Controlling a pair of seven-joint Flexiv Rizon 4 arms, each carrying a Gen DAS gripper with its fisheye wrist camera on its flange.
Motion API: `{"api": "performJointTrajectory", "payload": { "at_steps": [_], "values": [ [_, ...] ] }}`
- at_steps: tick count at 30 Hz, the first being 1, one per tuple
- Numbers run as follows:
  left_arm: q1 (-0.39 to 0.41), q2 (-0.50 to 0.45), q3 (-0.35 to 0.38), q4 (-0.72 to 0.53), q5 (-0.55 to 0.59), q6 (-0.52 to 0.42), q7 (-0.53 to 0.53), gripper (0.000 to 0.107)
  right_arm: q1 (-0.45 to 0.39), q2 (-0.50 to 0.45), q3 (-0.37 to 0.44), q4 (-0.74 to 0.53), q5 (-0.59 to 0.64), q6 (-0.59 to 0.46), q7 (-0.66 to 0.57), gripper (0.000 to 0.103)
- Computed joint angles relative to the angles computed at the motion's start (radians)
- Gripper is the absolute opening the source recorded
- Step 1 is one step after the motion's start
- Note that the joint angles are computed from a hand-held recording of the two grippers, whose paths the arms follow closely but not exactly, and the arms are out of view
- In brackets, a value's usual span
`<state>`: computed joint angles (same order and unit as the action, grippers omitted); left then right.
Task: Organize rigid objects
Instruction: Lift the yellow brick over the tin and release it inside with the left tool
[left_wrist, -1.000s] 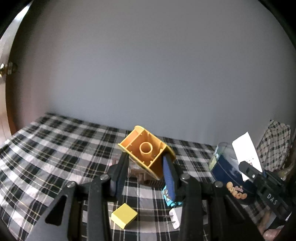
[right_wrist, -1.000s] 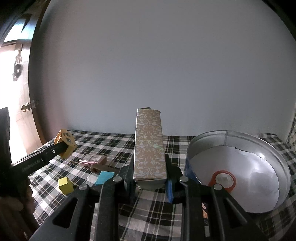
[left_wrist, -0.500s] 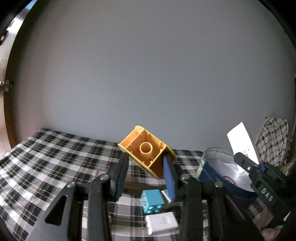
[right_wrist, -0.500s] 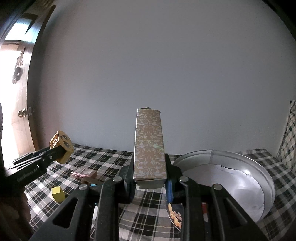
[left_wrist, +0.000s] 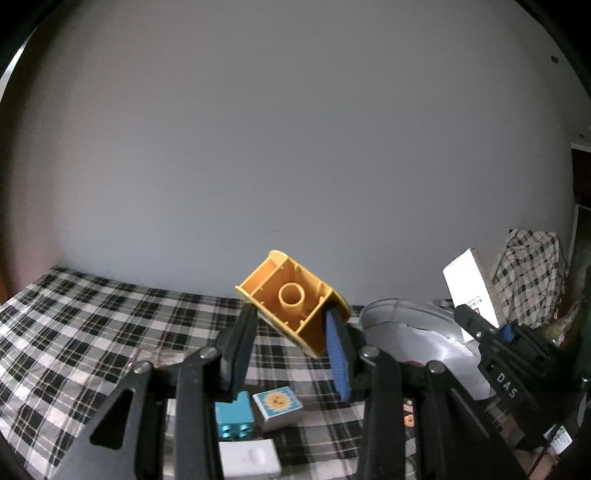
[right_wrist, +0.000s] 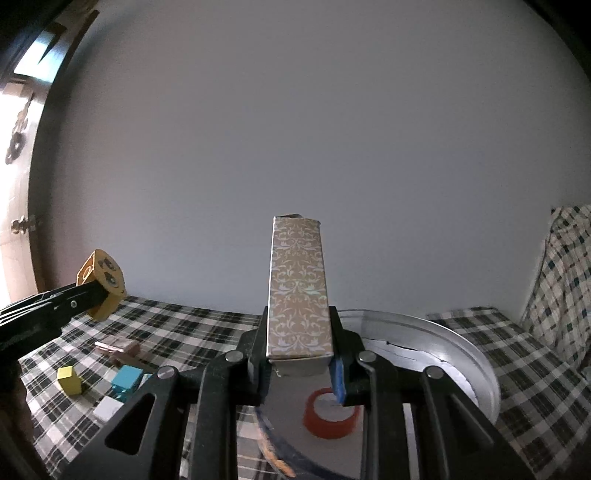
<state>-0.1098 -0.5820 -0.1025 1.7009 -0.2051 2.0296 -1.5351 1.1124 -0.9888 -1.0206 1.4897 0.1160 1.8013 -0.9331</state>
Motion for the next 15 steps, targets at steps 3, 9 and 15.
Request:
{"api": "performJointTrajectory", "payload": {
  "at_steps": [3, 9, 15],
  "values": [
    [-0.009, -0.015, -0.003, -0.027, 0.001, -0.008, 0.007, 0.036, 0.003, -0.007, -0.02, 0.01, 0.011, 0.006, 0.001, 0.028],
    [-0.032, -0.035, -0.008, -0.07, -0.008, -0.031, 0.02, 0.036, -0.001, -0.021, -0.052, 0.018, 0.03, 0.004, 0.003, 0.028],
    [-0.046, -0.058, -0.021, -0.121, -0.004, -0.053, 0.036, 0.036, -0.012, -0.04, -0.082, 0.022, 0.035, -0.006, 0.025, 0.028]
  ]
}}
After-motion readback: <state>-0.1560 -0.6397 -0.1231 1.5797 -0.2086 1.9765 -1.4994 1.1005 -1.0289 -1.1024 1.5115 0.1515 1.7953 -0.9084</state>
